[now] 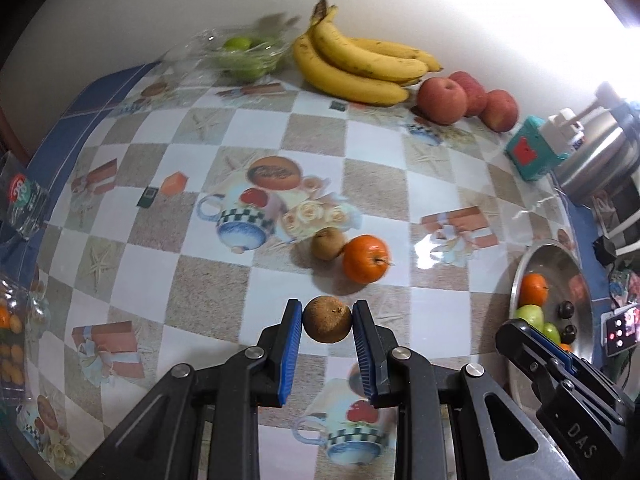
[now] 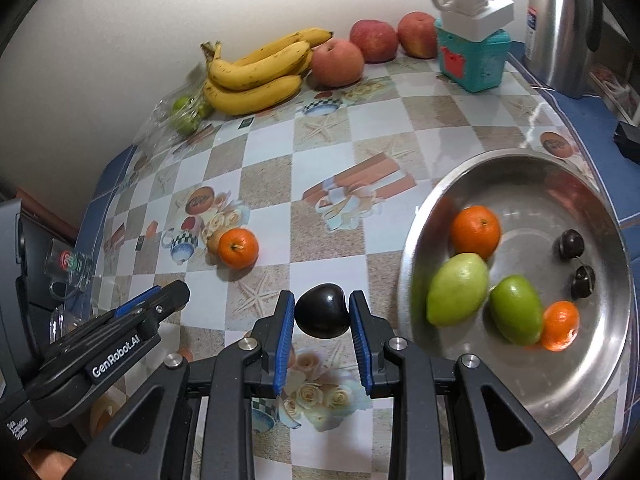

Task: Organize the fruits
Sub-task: 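Carry the plum in the right tool while the left tool carries the kiwi over the basin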

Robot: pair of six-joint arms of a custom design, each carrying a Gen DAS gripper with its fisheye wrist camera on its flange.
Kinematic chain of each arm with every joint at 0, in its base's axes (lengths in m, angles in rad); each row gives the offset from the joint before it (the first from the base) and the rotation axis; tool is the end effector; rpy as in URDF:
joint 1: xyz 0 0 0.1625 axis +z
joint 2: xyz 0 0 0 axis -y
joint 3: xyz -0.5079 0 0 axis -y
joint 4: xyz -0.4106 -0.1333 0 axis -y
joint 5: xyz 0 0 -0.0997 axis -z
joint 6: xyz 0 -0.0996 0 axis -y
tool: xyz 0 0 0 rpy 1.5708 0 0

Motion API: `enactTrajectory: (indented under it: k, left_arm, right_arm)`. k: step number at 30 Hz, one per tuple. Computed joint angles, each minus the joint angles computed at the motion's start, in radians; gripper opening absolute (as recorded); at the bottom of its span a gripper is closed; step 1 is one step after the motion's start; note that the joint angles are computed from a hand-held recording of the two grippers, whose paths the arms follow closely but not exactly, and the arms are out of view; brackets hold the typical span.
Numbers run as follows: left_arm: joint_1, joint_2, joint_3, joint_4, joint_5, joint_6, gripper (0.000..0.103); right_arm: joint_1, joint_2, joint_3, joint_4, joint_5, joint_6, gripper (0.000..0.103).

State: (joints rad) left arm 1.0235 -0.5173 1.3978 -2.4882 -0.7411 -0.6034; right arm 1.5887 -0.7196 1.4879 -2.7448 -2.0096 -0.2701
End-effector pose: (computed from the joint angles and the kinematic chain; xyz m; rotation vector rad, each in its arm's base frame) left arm -0.2423 -0.7950 0.0336 -0.0866 2.3930 -0.6109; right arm 0.1054 -0.8027 0.1684 0.2572 -2.6118 0.4614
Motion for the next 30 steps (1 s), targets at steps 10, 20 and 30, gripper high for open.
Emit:
enactTrajectory:
  k: [10, 20, 30]
  left_arm:
    - [-0.042, 0.051, -0.057, -0.044, -0.05, 0.116, 0.028]
    - [-0.09, 0.133, -0.148, -0.015, -0.137, 0.247, 0.028]
    - [-0.114, 0.215, -0.24, 0.041, -0.181, 0.311, 0.028]
  right_arm:
    - [-0.026, -0.045, 0.013, -0.053, -0.017, 0.054, 0.029]
    - [-0.061, -0.098, 0.032, -0.136, -0.079, 0.102, 0.029]
    - [-0.095, -0.137, 0.054, -0.164, -0.126, 0.147, 0.029]
